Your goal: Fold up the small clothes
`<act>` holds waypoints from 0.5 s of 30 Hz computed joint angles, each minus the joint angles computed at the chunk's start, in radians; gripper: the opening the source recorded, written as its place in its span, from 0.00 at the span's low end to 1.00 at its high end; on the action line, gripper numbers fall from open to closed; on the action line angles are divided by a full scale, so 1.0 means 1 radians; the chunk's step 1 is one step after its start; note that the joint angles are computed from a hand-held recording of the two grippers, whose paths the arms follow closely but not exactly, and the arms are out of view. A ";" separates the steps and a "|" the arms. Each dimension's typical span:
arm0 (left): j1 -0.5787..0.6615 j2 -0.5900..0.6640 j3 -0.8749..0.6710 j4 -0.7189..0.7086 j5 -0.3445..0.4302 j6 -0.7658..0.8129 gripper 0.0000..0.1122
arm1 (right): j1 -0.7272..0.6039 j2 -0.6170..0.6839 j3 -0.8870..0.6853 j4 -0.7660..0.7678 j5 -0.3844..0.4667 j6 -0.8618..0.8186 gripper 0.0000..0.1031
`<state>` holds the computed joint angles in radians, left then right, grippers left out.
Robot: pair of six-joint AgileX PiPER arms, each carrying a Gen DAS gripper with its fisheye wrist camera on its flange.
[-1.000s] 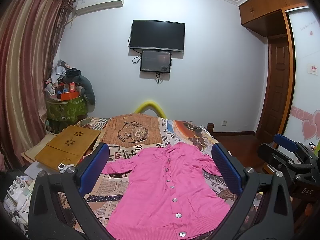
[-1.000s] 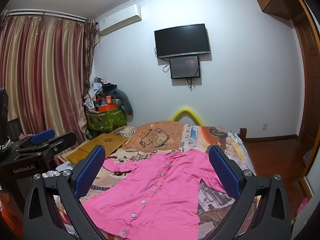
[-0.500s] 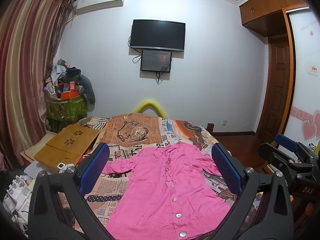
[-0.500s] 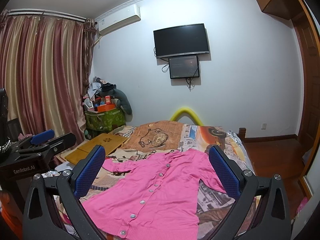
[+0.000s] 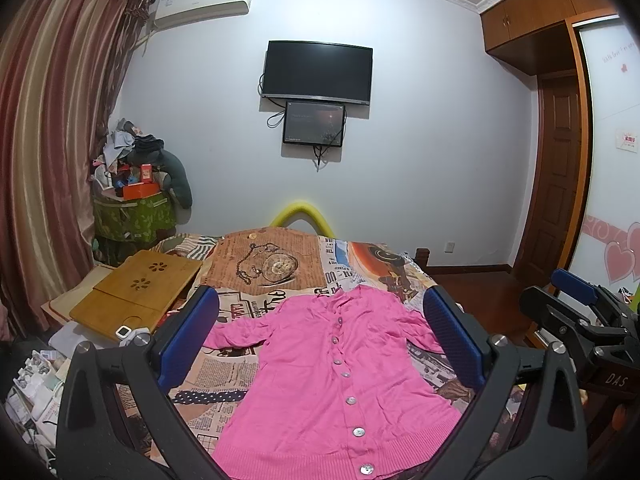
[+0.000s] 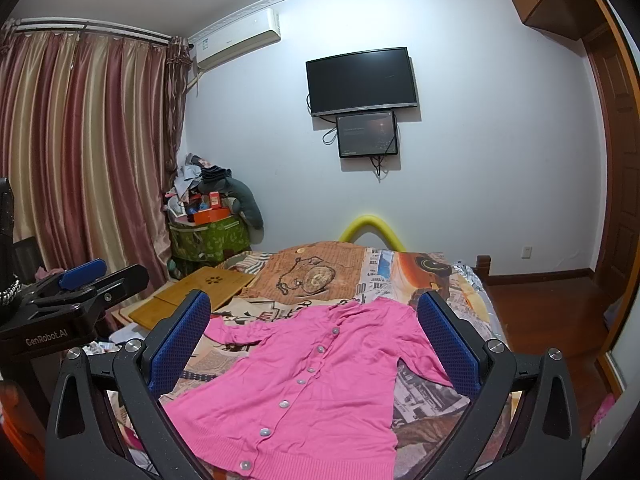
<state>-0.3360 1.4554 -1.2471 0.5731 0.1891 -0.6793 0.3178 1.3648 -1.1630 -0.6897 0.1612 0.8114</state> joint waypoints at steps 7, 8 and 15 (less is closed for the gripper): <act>0.000 -0.002 0.003 0.003 -0.002 -0.005 0.92 | -0.004 -0.001 0.000 0.024 -0.002 -0.026 1.00; 0.001 -0.002 0.004 0.005 -0.003 -0.006 0.92 | -0.003 0.000 -0.001 0.023 0.000 -0.024 1.00; 0.002 -0.002 0.005 -0.009 -0.004 0.008 0.92 | -0.016 -0.001 -0.004 0.104 -0.003 -0.107 1.00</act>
